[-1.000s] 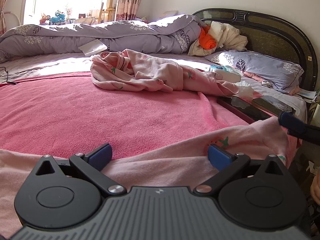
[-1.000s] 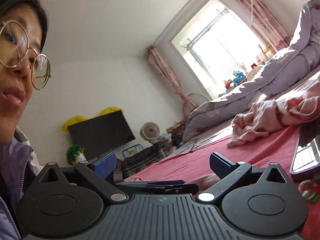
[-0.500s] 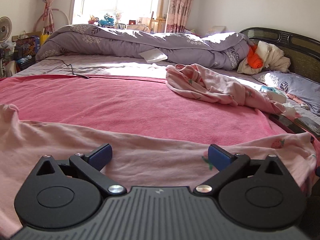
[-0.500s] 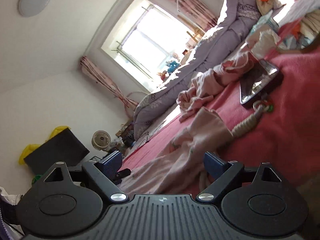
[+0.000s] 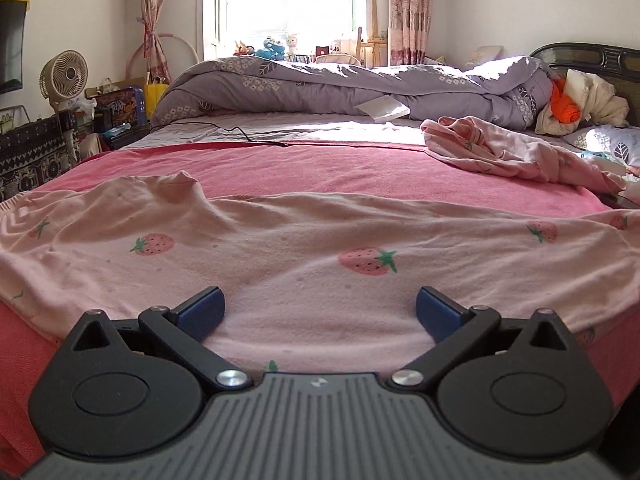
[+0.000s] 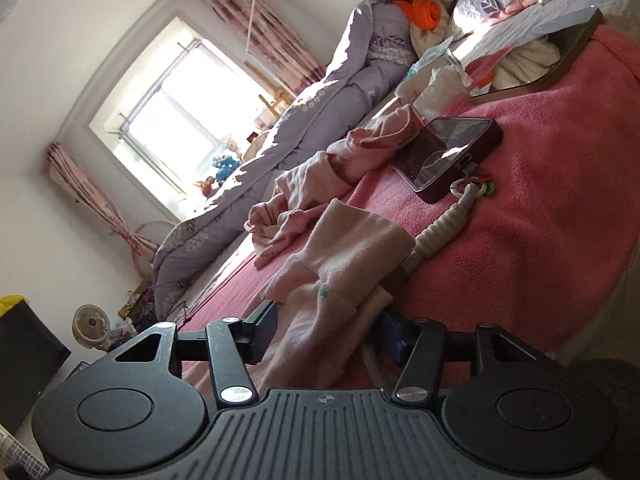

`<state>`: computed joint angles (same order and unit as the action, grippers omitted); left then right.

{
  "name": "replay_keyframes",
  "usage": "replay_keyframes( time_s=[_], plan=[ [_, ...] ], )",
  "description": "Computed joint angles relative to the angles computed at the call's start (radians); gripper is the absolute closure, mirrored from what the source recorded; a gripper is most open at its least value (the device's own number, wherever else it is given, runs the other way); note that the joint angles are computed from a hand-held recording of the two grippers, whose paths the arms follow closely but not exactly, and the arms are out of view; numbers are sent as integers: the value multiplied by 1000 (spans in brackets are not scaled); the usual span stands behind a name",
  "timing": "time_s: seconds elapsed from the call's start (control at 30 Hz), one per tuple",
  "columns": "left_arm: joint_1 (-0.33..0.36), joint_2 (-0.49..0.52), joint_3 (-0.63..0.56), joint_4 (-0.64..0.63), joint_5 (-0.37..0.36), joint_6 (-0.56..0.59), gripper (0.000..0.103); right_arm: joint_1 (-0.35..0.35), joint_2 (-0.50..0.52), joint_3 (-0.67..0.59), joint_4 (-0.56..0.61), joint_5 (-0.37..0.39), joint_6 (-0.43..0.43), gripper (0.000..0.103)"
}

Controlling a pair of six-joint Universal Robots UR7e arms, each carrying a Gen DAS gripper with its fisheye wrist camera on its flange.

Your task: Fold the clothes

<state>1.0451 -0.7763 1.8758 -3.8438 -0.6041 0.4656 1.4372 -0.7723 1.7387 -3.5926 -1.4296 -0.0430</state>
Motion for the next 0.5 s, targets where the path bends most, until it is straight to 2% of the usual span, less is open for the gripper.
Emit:
replay_keyframes(
  time_s=[0.03,0.07,0.13,0.27,0.33,0.5],
  plan=[
    [-1,-7,11,-4,-8,-5,0,4,4,-6,-1,-20,25,71],
    [-1,-15,22,-6,-17,-14,0,9,1,-4,-4,-38,35,75],
    [-1,-35,43,-21,-27,-29,0,25,-1,3,-27,-64,16,79],
    [5,-72,74,-98,-18,-39,0,71,-16,31,-114,-119,-81,81],
    [14,-100,95,-144,-17,-63,0,90,-19,29,-129,-96,-99,85],
    [31,-160,151,-284,11,-72,0,169,23,-69,-32,11,-172,86]
  ],
)
